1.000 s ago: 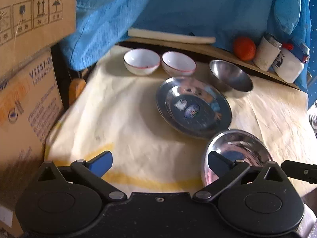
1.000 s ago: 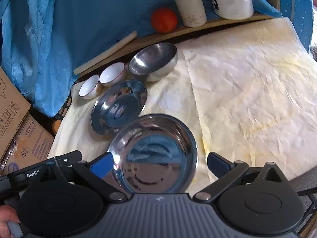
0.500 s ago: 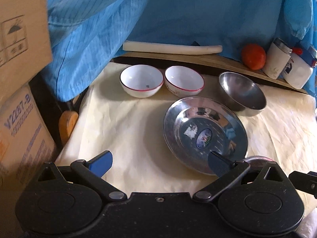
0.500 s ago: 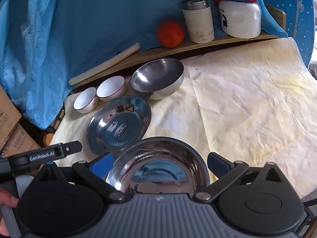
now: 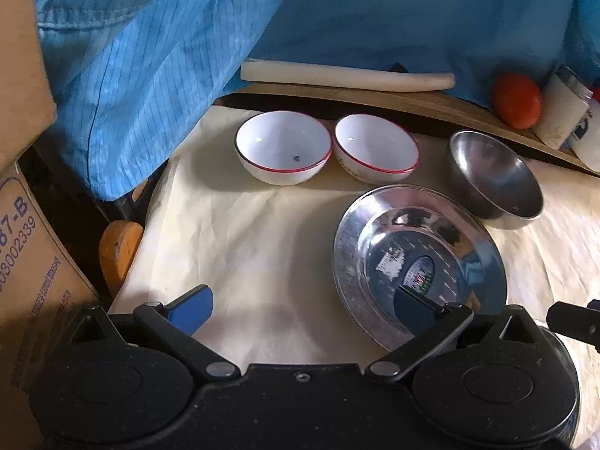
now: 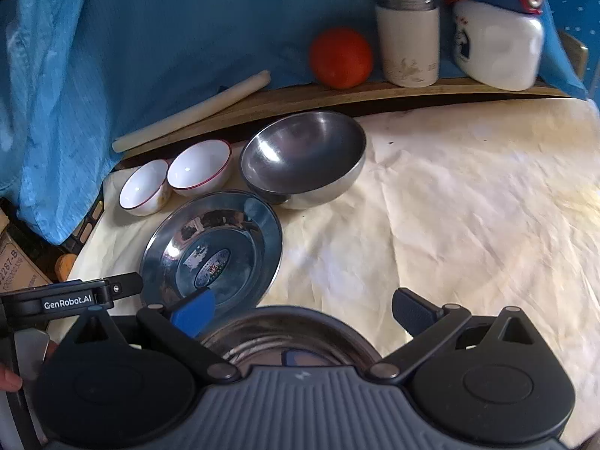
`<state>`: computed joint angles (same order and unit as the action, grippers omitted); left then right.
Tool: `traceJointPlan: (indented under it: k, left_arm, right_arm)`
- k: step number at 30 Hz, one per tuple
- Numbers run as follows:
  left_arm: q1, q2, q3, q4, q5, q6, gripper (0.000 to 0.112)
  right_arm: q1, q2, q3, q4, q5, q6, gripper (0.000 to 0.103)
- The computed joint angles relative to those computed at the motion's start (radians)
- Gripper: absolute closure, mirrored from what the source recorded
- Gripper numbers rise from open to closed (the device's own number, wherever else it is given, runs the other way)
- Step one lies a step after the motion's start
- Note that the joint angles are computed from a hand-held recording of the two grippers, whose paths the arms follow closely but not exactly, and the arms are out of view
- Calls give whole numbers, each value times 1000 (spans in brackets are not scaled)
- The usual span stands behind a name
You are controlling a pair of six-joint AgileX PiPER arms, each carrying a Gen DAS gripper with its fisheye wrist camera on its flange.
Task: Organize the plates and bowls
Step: 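Move both tools to the rim of the blue-labelled steel plate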
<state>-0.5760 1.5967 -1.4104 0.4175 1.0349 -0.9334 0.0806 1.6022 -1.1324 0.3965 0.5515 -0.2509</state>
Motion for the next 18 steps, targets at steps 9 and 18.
traceJointPlan:
  k: [9,18]
  left_arm:
    - [27,59,-48,-25,8,13,10]
    - [29,119,-111,-32,40,38,10]
  right_arm:
    - [-16,139,-150,51,96,-101,5]
    - [-26,225,-246,103,150,-204,12]
